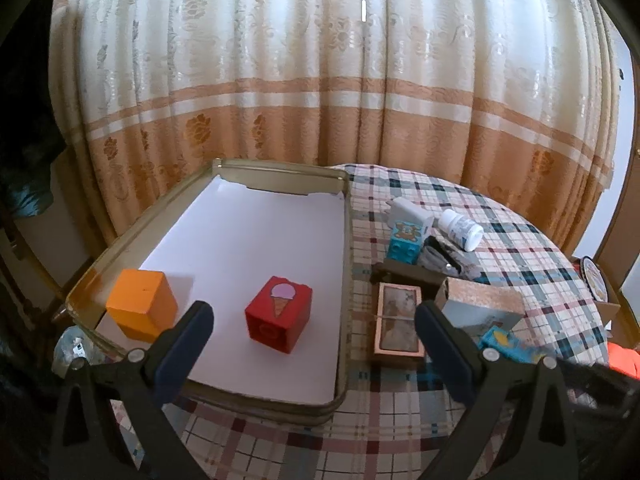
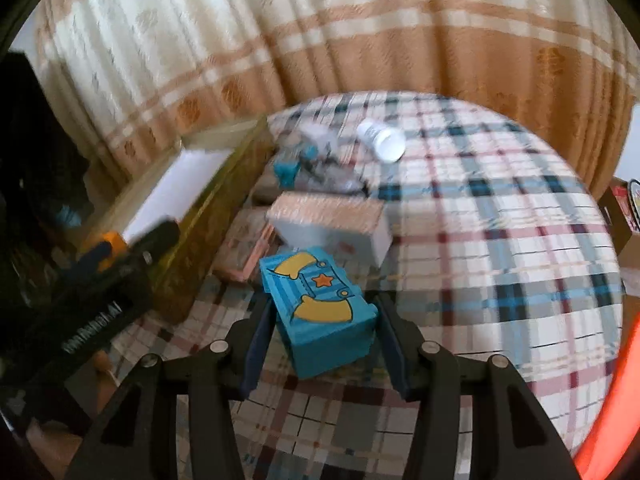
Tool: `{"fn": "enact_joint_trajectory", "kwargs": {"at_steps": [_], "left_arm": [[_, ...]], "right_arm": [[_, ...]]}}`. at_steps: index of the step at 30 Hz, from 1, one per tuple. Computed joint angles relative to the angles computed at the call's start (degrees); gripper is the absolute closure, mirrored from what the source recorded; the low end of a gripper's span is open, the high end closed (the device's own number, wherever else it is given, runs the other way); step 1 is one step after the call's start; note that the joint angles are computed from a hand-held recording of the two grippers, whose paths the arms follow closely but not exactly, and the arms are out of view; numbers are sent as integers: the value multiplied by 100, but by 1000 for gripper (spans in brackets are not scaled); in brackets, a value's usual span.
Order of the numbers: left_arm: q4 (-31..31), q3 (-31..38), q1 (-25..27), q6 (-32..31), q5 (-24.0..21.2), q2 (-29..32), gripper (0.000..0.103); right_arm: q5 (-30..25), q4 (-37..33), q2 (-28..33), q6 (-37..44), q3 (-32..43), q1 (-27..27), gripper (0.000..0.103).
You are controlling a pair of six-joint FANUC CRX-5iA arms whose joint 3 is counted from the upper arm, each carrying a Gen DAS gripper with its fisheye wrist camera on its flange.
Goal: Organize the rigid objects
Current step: 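Grasp the blue printed block with the right gripper, then grasp the pink patterned box with the left gripper while the right holds the blue block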
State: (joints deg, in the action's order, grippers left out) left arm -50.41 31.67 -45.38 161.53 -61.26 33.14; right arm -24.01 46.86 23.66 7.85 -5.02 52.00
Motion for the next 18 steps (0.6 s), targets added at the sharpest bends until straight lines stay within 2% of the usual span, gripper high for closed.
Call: {"fn": "enact_joint_trajectory", "kwargs": {"at_steps": [3,4,6,9,14,17,18], "left_arm": [[26,56,-7,-133,2,40,1],[38,97,-10,-189,-29,67,1],[48,140,-15,-239,-74,94,1],[58,154,-11,-222,-81,104,1],[159,152,29,-329,13,112,1],[264,87,54,-608,292,83,1],[304,114,58,-736,362,102,1]], "right_arm": [[137,1175,-212,-1310,-421,-203,56],[101,1344,-228,-1532,-455,-242,58],[-132,947,-161,-1278,-296,-232,58],[157,969,-234,-1411,-434,-319,58],[70,432,-300,-747,-374,-189,58],[128,837,-450,-1164,-588,-225,58],[167,1182,-534,-1530,-714,-278,58]]}}
